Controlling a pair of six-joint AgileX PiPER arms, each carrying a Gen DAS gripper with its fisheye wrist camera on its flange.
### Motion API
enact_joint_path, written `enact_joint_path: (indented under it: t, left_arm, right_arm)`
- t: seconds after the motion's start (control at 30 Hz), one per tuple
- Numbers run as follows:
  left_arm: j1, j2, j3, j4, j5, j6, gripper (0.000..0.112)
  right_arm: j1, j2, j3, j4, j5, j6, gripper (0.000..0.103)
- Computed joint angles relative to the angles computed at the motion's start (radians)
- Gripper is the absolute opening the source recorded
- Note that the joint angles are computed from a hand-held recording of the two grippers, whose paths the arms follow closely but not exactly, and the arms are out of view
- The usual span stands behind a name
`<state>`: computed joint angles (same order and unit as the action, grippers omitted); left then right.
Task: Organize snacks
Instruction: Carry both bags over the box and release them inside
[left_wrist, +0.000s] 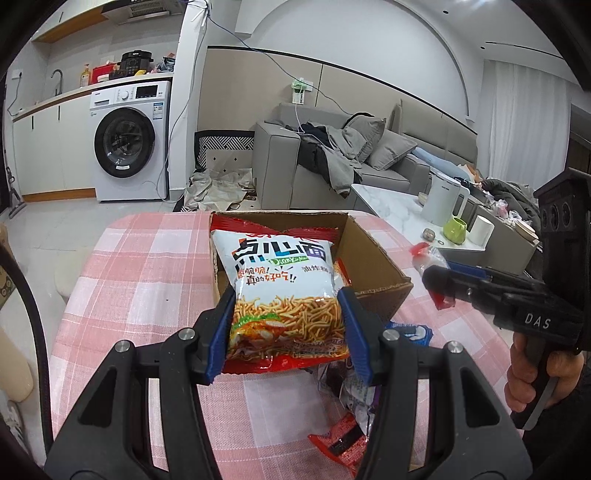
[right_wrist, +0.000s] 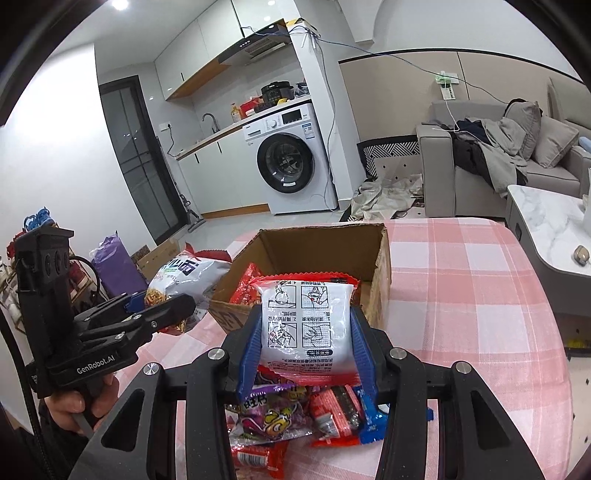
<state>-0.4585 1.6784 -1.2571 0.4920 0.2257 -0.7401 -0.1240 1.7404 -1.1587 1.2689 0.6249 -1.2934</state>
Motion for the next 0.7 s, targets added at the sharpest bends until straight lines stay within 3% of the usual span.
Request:
enact_joint_path:
  t: [0.17, 0.3, 0.7]
  left_arm:
    - [0.015, 0.027, -0.048, -0.049, 0.019, 0.049, 0.051]
    - [0.01, 0.05, -0.081, -0.006, 0.041, 0.017, 0.051]
    - [0.011, 0.14, -0.202, -0.061, 0.092, 0.092, 0.051]
  right_arm:
    - [0.028, 0.033, -0.042, -0.036, -0.014, 0.045, 0.045]
    - [0.043, 0.061, -0.071, -0.048, -0.026, 0.069, 0.046]
    - [0.049, 0.171, -0.217, -0.106, 0.012, 0.207, 0.046]
